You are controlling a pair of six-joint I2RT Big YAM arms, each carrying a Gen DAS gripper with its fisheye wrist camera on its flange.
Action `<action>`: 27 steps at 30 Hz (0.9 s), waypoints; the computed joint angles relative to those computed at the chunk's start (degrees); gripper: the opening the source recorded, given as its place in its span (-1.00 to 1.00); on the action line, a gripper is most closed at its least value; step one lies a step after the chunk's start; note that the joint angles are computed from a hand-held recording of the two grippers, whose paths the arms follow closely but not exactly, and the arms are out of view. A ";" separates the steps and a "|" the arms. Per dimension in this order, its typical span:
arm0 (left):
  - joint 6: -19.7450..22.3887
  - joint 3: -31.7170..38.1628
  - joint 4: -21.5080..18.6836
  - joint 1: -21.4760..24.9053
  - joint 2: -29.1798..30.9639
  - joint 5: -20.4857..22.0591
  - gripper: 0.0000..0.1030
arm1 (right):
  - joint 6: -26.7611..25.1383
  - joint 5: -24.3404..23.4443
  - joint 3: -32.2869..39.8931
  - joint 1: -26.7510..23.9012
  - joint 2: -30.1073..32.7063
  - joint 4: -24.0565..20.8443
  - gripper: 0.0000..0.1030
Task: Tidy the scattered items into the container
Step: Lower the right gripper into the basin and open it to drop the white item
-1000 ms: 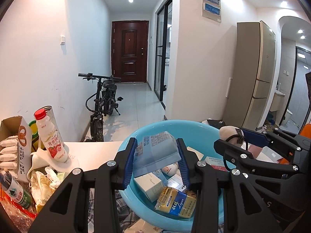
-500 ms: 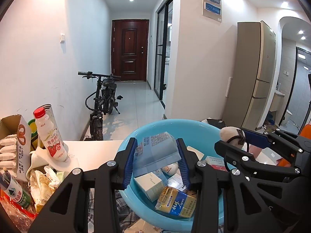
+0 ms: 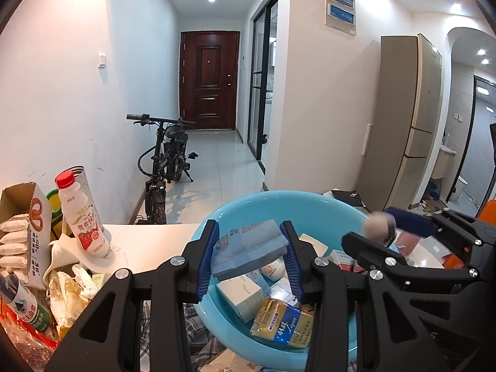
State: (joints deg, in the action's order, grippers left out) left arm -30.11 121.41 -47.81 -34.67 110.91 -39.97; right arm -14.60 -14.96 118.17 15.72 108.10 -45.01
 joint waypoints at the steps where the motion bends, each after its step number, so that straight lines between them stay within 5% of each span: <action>1: -0.22 -0.35 0.24 0.10 -0.25 0.14 -0.25 | 0.21 0.58 -0.03 -0.08 -0.01 0.37 0.43; 3: -0.27 -0.92 0.74 0.25 -0.67 0.59 -0.25 | 1.16 1.80 -0.60 -0.35 -0.37 1.90 0.82; 4: -0.23 -0.99 0.81 0.24 -0.73 0.59 -0.25 | 1.60 1.48 -0.70 -0.59 -0.53 2.21 0.85; 27: 0.00 0.58 -0.33 -0.03 0.28 0.69 -0.25 | 1.77 2.00 -1.94 -0.68 -2.40 3.12 0.99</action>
